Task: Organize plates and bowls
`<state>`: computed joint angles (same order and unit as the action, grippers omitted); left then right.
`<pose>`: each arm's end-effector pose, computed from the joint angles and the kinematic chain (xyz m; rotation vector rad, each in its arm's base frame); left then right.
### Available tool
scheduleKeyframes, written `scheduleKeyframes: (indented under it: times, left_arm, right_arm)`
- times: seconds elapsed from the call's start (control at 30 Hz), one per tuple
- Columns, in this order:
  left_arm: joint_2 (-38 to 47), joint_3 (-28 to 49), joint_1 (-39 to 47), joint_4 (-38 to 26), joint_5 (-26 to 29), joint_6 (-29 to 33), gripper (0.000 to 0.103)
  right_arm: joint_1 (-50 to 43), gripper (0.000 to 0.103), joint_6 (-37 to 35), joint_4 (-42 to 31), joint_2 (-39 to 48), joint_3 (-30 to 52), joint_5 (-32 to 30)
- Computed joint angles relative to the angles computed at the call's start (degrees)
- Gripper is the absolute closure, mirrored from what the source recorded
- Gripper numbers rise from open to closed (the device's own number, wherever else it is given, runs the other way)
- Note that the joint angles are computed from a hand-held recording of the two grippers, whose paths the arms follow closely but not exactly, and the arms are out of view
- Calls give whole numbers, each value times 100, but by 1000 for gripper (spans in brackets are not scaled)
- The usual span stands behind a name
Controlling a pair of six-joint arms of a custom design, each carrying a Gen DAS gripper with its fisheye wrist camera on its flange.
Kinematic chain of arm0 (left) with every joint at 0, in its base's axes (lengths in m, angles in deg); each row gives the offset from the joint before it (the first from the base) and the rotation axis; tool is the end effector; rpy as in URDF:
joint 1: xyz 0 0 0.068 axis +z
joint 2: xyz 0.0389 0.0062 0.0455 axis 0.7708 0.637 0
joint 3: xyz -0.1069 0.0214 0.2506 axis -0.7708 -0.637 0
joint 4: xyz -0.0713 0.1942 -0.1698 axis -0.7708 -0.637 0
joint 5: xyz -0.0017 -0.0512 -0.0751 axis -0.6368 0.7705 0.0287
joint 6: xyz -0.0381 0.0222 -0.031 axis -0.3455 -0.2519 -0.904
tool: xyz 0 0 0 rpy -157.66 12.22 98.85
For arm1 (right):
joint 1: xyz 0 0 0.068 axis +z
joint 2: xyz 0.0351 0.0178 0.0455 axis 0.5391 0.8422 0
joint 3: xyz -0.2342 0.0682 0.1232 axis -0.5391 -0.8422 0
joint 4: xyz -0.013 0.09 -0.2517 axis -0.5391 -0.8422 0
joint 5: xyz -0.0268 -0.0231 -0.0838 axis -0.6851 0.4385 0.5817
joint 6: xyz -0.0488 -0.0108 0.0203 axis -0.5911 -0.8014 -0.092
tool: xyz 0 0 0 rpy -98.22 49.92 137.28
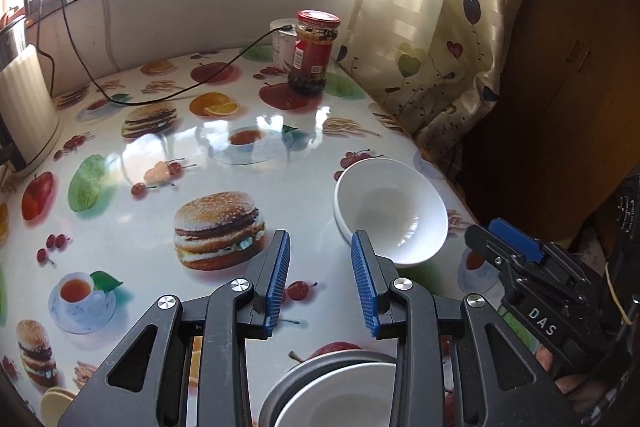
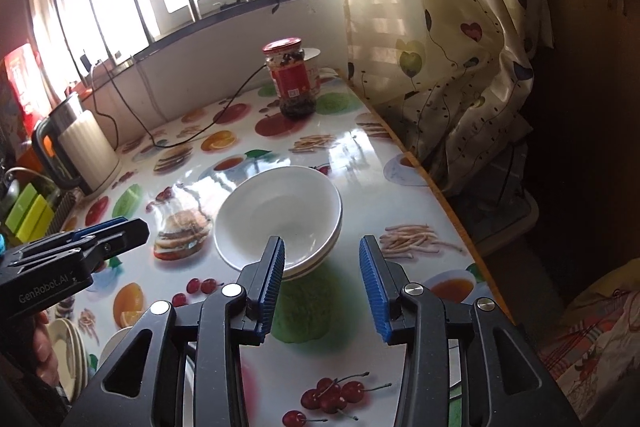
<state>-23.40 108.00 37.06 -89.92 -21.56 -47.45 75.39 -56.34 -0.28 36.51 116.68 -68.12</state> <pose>0.1643 -0.0415 0.1918 0.0166 2.4654 -0.2883 0.1670 0.1416 0.1726 -0.1407 2.3487 0.3089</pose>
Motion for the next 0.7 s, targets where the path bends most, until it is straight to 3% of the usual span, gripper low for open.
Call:
scheduleKeyframes:
  times: [0.1, 0.33, 0.63, 0.7]
  left_arm:
    - [574, 162, -199, 283, -228, 47, 70]
    - [1581, 479, -218, 624, -66, 54, 70]
    - [2138, 591, -355, 842, -247, 51, 70]
    - [2214, 599, -403, 880, -291, 49, 70]
  right_arm:
    - [-208, 64, -118, 158, 290, 95, -198]
    - [-465, 64, -271, 515, 1002, 327, -476]
    - [-639, 65, -353, 815, 1570, 463, -678]
    - [-632, 69, -382, 839, 1636, 491, -662]
